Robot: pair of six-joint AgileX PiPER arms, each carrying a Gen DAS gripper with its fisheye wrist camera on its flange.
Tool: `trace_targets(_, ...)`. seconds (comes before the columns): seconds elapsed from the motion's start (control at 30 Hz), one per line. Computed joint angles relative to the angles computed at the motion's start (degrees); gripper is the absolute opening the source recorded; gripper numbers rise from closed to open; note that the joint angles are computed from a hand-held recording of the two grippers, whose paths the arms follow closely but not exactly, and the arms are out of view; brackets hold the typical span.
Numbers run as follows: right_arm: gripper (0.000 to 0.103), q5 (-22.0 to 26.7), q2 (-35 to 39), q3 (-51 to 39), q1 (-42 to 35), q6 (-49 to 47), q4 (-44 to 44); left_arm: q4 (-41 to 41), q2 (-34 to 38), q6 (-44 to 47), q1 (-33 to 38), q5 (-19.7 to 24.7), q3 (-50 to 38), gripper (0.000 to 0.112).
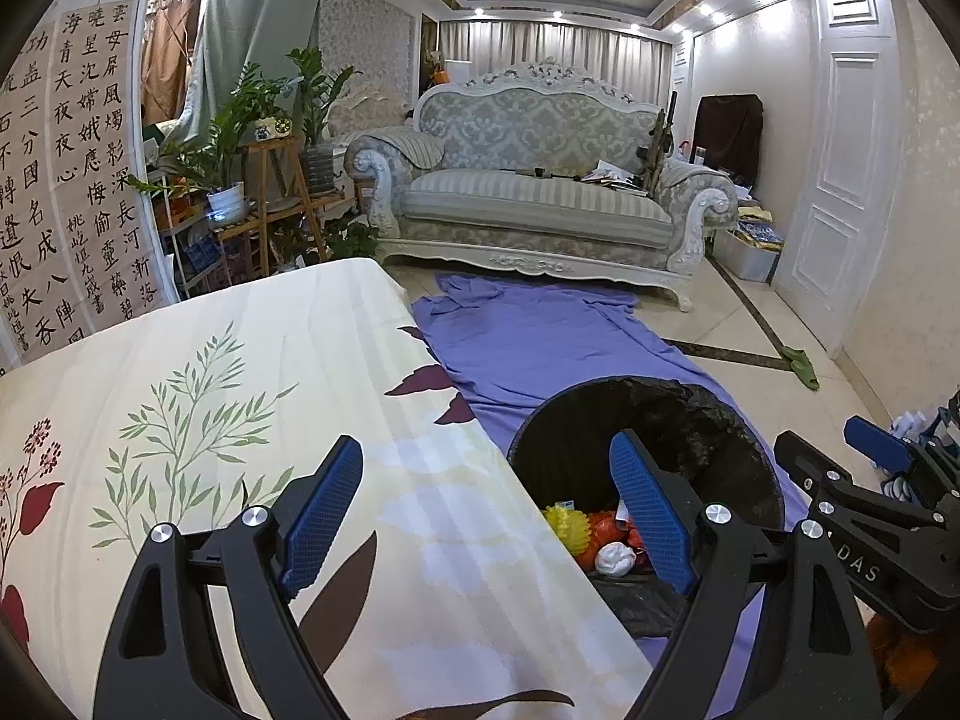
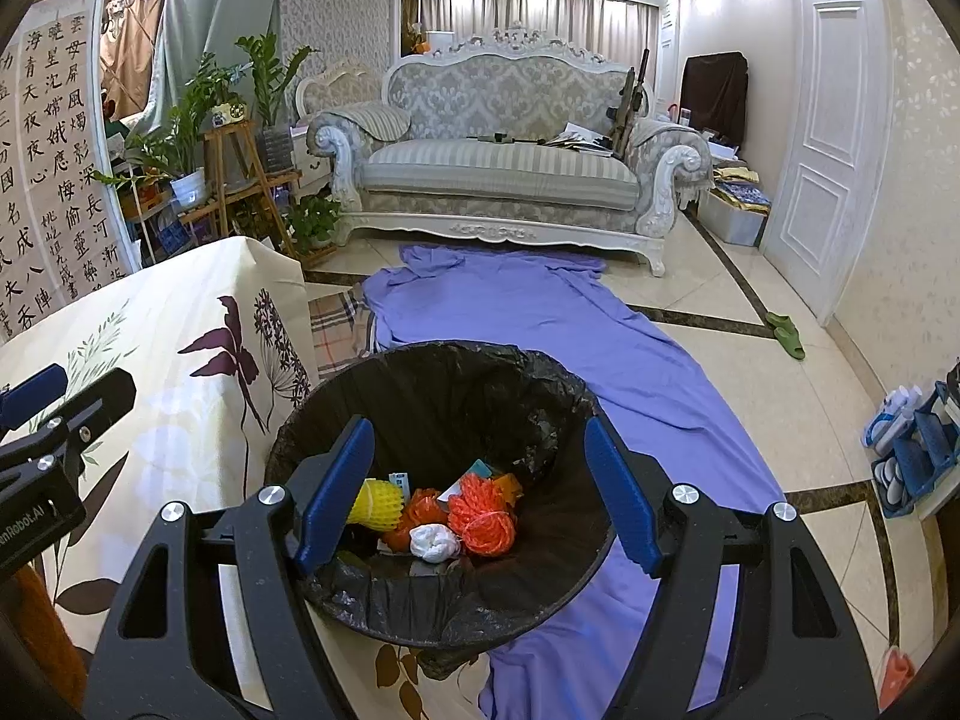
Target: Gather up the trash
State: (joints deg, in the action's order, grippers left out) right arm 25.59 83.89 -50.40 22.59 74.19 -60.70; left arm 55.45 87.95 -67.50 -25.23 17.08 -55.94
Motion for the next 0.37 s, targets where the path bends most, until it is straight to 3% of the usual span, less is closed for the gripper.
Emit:
trace_targets(0.17, 0.071, -1.08, 1.09, 0.19, -0.21, 1.24, -1.47, -3.03, -0.23, 2.45, 1.80, -0.80, 0.53, 0.082)
trace_targets(0.37, 0.071, -0.81, 2.74, -2.16, 1.88, -1.09, 0.49, -16.18, 0.30, 14.82, 6.05, -1.00, -0.33, 0.083)
